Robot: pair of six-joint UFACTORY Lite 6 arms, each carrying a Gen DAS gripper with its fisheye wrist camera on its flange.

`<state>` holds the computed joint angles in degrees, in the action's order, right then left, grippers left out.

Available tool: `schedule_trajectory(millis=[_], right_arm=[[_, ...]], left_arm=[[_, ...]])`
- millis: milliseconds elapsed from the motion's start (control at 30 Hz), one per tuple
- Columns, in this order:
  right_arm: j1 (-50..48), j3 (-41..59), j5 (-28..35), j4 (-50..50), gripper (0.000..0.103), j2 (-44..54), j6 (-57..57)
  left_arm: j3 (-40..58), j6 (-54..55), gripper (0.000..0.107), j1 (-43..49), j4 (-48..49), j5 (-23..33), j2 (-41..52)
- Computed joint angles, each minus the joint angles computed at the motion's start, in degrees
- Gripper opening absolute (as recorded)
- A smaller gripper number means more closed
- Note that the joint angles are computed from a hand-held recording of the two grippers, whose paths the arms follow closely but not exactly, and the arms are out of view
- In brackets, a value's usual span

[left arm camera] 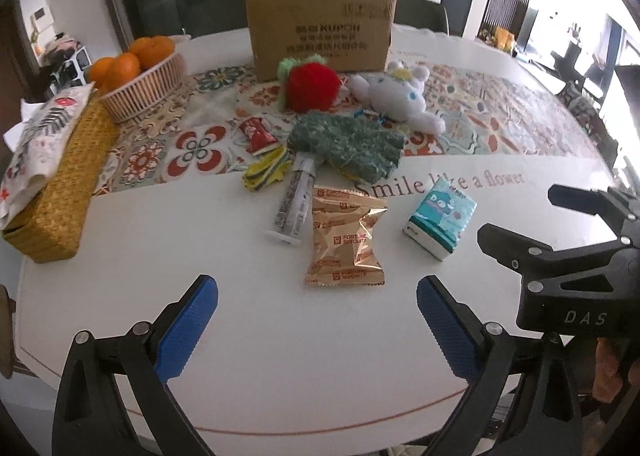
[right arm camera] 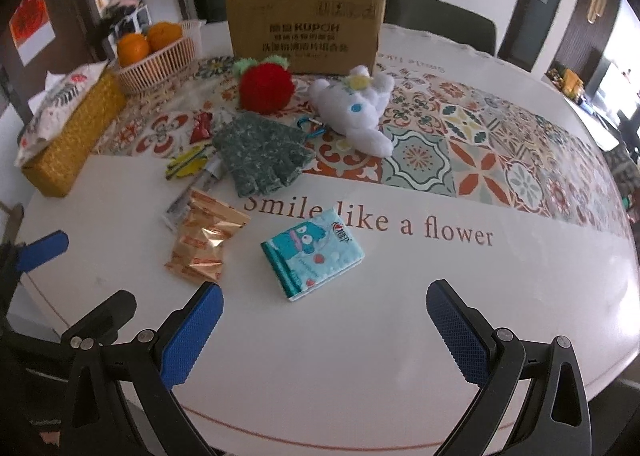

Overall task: Organize soft objects
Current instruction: 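Move left tool toward the Fortune Biscuits packet while right tool approaches the blue tissue pack, then close left gripper on the biscuits packet while right gripper closes on the tissue pack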

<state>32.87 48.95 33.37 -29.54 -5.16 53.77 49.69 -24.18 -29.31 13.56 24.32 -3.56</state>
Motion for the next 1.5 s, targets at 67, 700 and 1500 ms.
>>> schedule_trajectory(millis=[67,700,1500], right_arm=[[-2.6,1.1,-1.6,3.0,0.103,2.6,-5.5],[-15.4,10.9,-7.8,38.0,0.103,21.4,-60.4],[-17.7,15.6,-6.4,44.8,0.090,28.3,-65.7]], left_arm=[[1.5,1.4,0.098,0.0,-1.7,-0.8,3.1],[10.8,-20.1,0.085,-4.9,15.8,6.3,18.5],[24.6,13.1,0.052,1.9,-13.2,2.2,33.1]])
